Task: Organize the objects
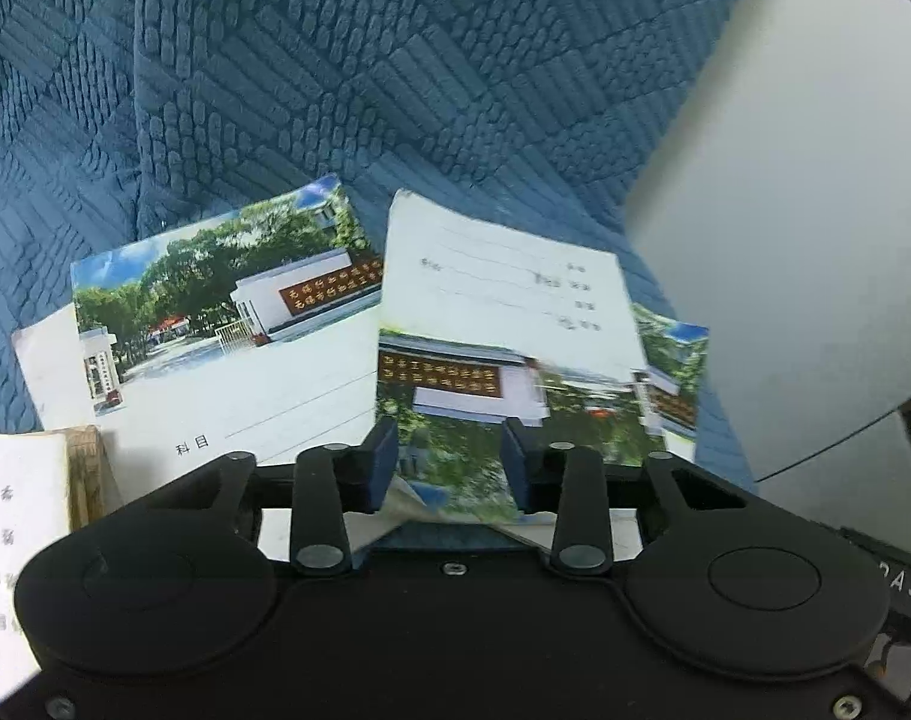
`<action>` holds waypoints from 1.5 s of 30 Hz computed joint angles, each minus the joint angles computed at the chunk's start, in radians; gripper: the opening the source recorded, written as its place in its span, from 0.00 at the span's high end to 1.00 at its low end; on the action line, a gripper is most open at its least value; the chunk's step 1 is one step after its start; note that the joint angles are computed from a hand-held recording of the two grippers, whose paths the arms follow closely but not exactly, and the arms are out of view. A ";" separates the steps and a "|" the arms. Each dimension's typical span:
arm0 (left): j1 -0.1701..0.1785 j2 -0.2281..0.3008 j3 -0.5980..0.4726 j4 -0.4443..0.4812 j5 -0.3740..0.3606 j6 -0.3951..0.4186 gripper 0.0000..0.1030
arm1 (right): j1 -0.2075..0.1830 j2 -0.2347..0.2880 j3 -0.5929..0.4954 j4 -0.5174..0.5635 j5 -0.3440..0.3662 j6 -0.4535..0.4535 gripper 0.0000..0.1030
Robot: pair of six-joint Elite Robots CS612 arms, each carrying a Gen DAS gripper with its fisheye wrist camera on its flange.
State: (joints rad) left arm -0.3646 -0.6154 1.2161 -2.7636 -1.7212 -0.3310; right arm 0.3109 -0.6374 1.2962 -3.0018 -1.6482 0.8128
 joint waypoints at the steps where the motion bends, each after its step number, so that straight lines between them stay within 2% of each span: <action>1: 0.002 0.006 -0.007 0.010 -0.004 0.001 0.73 | -0.003 0.009 -0.013 0.005 0.010 -0.004 0.60; 7: 0.005 0.018 -0.014 0.005 -0.012 0.010 0.74 | -0.014 0.046 -0.068 0.038 0.056 -0.047 0.60; 14: 0.008 0.024 -0.020 0.003 -0.030 0.020 0.74 | -0.015 0.078 -0.126 0.103 0.030 -0.112 0.62; 16: 0.011 0.026 -0.020 -0.005 -0.038 0.010 0.75 | -0.022 0.084 -0.131 0.087 0.067 -0.143 0.59; 21: 0.015 0.026 -0.016 -0.016 -0.046 -0.011 0.75 | -0.063 0.086 -0.113 0.055 0.202 0.014 0.57; 24: 0.019 0.026 -0.014 -0.023 -0.050 -0.023 0.75 | -0.089 0.103 -0.080 -0.102 0.310 0.160 0.55; 27: 0.025 0.031 -0.020 -0.026 -0.070 -0.039 0.75 | -0.104 0.117 -0.057 -0.228 0.368 0.268 0.55; 29: 0.027 0.034 -0.024 -0.028 -0.079 -0.050 0.75 | -0.114 0.139 -0.054 -0.351 0.417 0.375 0.55; 32: 0.030 0.035 -0.026 -0.030 -0.088 -0.058 0.75 | -0.120 0.170 -0.070 -0.467 0.450 0.488 0.55; 35: 0.035 0.038 -0.031 -0.030 -0.103 -0.073 0.75 | -0.119 0.199 -0.108 -0.520 0.470 0.532 0.55; 36: 0.037 0.039 -0.033 -0.030 -0.108 -0.079 0.75 | -0.120 0.201 -0.115 -0.506 0.486 0.523 0.55; 40: 0.043 0.041 -0.037 -0.028 -0.119 -0.094 0.81 | -0.112 0.178 -0.134 -0.327 0.504 0.356 0.56; 42: 0.045 0.043 -0.039 -0.029 -0.126 -0.102 0.82 | -0.110 0.182 -0.145 -0.299 0.519 0.360 0.56; 43: 0.048 0.045 -0.041 -0.028 -0.135 -0.109 0.82 | -0.108 0.186 -0.151 -0.291 0.514 0.365 0.58; 45: 0.055 0.049 -0.047 -0.026 -0.160 -0.136 0.81 | -0.100 0.183 -0.153 -0.256 0.472 0.376 0.73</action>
State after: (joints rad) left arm -0.3099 -0.5666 1.1686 -2.7894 -1.8815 -0.4667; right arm 0.2104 -0.4540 1.1428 -3.2580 -1.1758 1.1889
